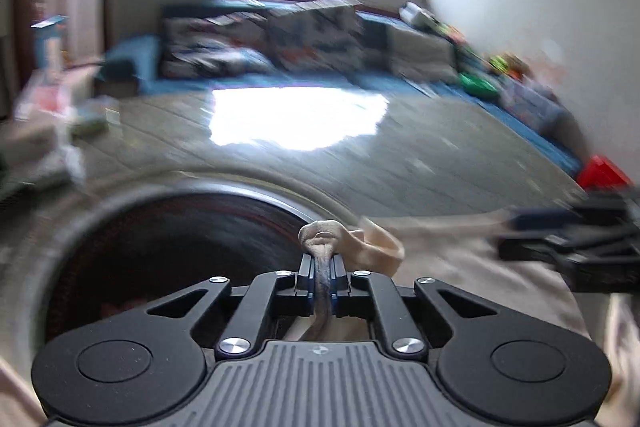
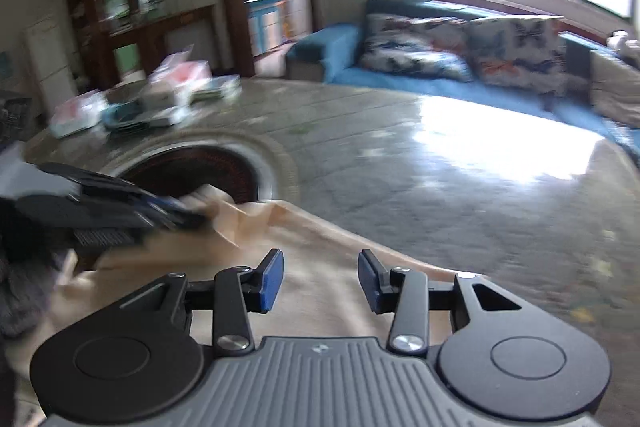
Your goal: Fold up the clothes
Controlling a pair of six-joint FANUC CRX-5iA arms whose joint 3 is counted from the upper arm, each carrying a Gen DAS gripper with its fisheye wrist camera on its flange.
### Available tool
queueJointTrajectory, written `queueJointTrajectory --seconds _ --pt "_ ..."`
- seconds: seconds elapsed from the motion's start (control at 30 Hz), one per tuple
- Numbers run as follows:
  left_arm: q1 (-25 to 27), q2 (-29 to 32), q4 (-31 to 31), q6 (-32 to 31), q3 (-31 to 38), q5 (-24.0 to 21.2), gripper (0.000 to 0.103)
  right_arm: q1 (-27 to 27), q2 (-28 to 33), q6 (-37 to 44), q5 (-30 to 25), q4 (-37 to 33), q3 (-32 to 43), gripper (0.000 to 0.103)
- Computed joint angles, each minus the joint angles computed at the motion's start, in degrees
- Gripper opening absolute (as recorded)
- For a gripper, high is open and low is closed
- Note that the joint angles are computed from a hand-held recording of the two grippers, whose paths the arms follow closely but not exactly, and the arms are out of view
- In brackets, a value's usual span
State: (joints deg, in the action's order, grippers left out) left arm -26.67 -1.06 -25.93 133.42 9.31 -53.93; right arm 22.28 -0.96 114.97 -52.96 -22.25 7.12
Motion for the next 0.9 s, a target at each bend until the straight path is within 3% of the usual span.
queueJointTrajectory --seconds 0.07,0.2,0.47,0.6,0.7,0.9 --pt "0.2 0.1 -2.8 4.4 1.1 -3.3 0.008 -0.3 -0.5 -3.3 1.8 2.5 -1.2 0.042" --pt "2.7 0.0 -1.2 5.1 0.8 -5.4 0.008 -1.8 1.2 -11.6 1.7 5.6 -1.1 0.041" --pt "3.4 1.5 -0.5 4.3 2.1 -7.8 0.011 -3.0 4.0 -11.3 1.8 2.8 0.5 0.037" --pt "3.8 2.3 -1.8 3.7 3.0 -9.4 0.009 -1.3 4.9 -12.0 3.2 5.3 0.8 0.008" --pt "3.7 2.6 -3.4 4.4 3.5 -10.1 0.009 -0.5 5.6 -13.9 4.7 7.2 1.1 0.004" --pt "2.9 4.6 -6.2 3.6 6.0 -12.4 0.013 1.2 8.1 -15.0 6.6 11.4 2.1 0.004"
